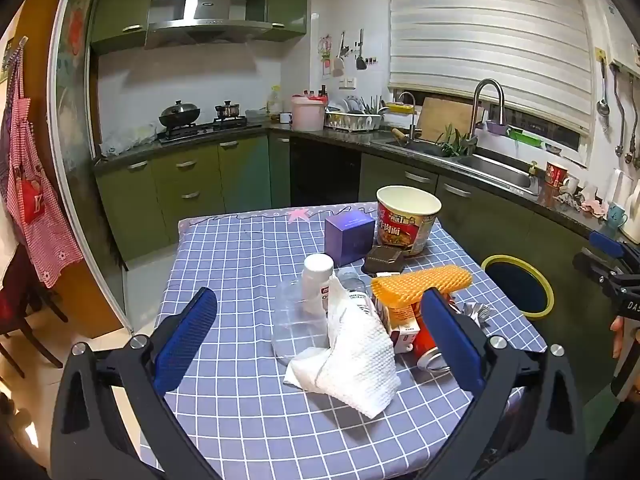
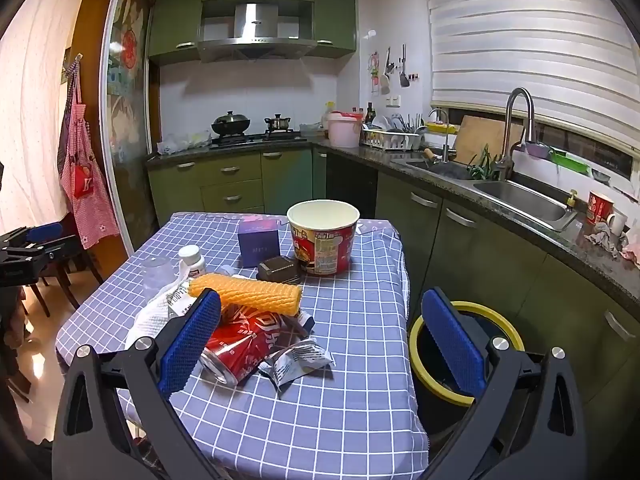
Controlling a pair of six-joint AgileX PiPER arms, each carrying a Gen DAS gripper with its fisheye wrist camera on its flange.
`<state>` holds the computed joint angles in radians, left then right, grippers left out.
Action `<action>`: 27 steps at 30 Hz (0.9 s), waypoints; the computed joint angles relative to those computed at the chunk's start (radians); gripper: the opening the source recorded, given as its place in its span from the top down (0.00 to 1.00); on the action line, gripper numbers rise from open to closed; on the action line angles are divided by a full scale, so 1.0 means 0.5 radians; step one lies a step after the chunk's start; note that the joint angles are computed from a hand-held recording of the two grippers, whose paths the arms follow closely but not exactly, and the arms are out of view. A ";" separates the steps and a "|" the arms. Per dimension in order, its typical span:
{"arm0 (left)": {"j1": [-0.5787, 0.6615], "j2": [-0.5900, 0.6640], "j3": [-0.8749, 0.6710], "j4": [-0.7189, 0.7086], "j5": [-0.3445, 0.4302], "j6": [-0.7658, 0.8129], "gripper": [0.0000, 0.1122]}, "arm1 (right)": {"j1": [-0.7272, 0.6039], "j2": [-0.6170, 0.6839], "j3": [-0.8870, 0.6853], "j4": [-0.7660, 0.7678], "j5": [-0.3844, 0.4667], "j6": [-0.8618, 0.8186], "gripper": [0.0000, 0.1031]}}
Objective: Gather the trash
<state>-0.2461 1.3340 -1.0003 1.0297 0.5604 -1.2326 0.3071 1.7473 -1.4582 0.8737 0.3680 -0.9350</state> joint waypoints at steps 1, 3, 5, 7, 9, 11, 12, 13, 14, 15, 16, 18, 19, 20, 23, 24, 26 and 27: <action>-0.002 -0.001 0.002 0.000 -0.002 -0.002 0.13 | 0.000 0.001 0.000 -0.003 -0.001 0.002 0.04; -0.007 -0.004 0.004 -0.005 -0.004 -0.005 0.13 | 0.000 0.005 -0.007 -0.020 0.001 0.020 0.04; 0.030 0.014 0.038 0.036 -0.054 -0.051 0.13 | 0.000 0.006 -0.011 -0.035 0.000 0.034 0.04; 0.038 0.006 0.062 0.051 -0.079 -0.076 0.13 | 0.003 0.006 -0.011 -0.026 0.001 0.023 0.04; 0.039 -0.005 0.083 0.070 -0.091 -0.101 0.13 | 0.005 0.011 -0.018 -0.051 0.004 0.047 0.04; 0.039 -0.022 0.110 0.092 -0.100 -0.128 0.13 | 0.006 0.009 -0.014 -0.050 0.000 0.046 0.04; 0.038 -0.032 0.125 0.100 -0.103 -0.140 0.13 | 0.006 0.007 -0.011 -0.049 -0.001 0.046 0.04; 0.037 -0.045 0.141 0.109 -0.105 -0.150 0.13 | 0.006 0.004 -0.007 -0.044 -0.003 0.042 0.04; 0.040 -0.036 0.111 0.054 -0.089 -0.088 0.13 | 0.002 0.009 -0.018 -0.053 0.010 0.052 0.04; 0.060 0.019 0.008 -0.047 -0.067 0.042 0.13 | -0.002 0.015 -0.032 -0.062 0.023 0.063 0.04; 0.057 0.026 -0.015 -0.101 -0.043 0.093 0.13 | -0.002 0.016 -0.034 -0.064 0.023 0.066 0.04; 0.052 0.024 -0.013 -0.092 -0.039 0.082 0.13 | -0.005 0.016 -0.038 -0.066 0.032 0.068 0.04; 0.054 0.024 -0.012 -0.092 -0.043 0.082 0.13 | -0.007 0.016 -0.040 -0.065 0.035 0.067 0.04; 0.059 0.026 -0.012 -0.093 -0.050 0.085 0.13 | -0.008 0.016 -0.045 -0.076 0.040 0.081 0.04; 0.045 0.026 -0.022 -0.096 -0.027 0.084 0.13 | -0.011 0.013 -0.061 -0.103 0.057 0.114 0.04; 0.041 0.024 0.002 -0.060 -0.037 0.041 0.13 | -0.010 0.007 -0.042 -0.081 0.047 0.090 0.04; 0.039 0.025 -0.001 -0.064 -0.034 0.044 0.13 | -0.006 0.019 -0.040 -0.066 0.037 0.074 0.04; 0.038 0.025 -0.002 -0.063 -0.032 0.044 0.13 | 0.000 0.038 -0.032 -0.029 0.017 0.035 0.04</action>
<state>-0.2273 1.3463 -1.0011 0.9981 0.5445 -1.2108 0.3070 1.7664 -1.4743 0.8592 0.3766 -0.9173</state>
